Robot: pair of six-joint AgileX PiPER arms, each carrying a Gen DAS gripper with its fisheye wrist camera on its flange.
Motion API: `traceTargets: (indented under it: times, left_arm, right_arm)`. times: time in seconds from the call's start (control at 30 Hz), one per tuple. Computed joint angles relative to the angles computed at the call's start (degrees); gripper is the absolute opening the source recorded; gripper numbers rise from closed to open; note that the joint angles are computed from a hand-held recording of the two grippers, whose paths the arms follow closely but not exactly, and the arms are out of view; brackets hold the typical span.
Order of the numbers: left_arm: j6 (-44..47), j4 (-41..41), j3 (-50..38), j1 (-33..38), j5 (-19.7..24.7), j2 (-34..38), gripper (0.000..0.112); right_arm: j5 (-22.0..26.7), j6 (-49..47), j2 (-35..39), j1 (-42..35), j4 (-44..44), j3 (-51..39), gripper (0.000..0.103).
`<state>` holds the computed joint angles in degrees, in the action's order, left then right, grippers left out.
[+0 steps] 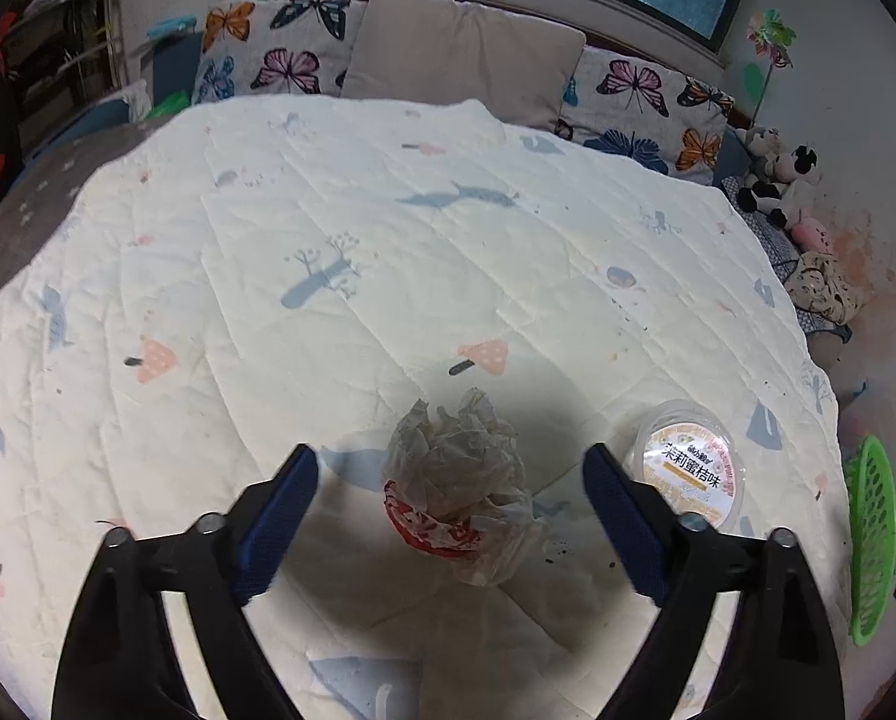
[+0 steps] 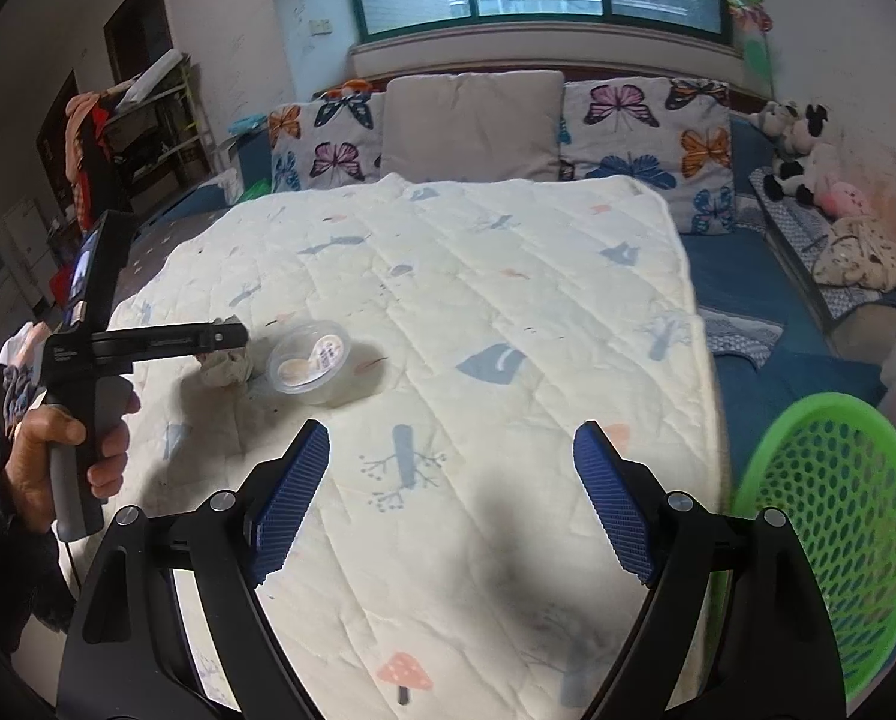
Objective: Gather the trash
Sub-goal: 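Grasp the crumpled tissue with the left tool while the right tool grasps the round tub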
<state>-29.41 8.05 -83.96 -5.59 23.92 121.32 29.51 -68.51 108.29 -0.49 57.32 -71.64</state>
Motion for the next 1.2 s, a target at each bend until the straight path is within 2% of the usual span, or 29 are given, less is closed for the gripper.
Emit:
traceTargets:
  times: [0.13,0.17,0.27,0.7,0.97,1.2]
  left_arm:
    - [8.5,-8.0,0.4,0.8,-1.7,0.6,0.062]
    - [9.4,-8.7,0.8,0.8,-2.2,0.4,0.056]
    - [11.7,-10.3,1.6,0.7,-2.9,0.1,0.045]
    - [16.9,-13.6,10.1,2.5,-8.1,-7.8,0.041]
    - [20.6,-16.5,12.9,3.8,-9.3,-10.5,0.041]
    - [24.4,-20.3,13.3,4.5,-9.5,-10.4,0.041]
  right_arm:
    - [0.0,2.8,2.0,2.4,-2.4,-2.0,0.083]
    - [0.1,3.2,2.4,2.8,-2.7,-2.4,0.083]
    - [0.0,4.6,3.7,4.8,-4.1,-3.7,0.083]
    - [1.4,12.2,12.1,12.1,-10.8,-13.5,0.083]
    - [3.6,20.5,19.7,14.7,-17.6,-23.7,0.083]
    - [5.1,24.5,23.5,15.7,-20.5,-29.3,0.083]
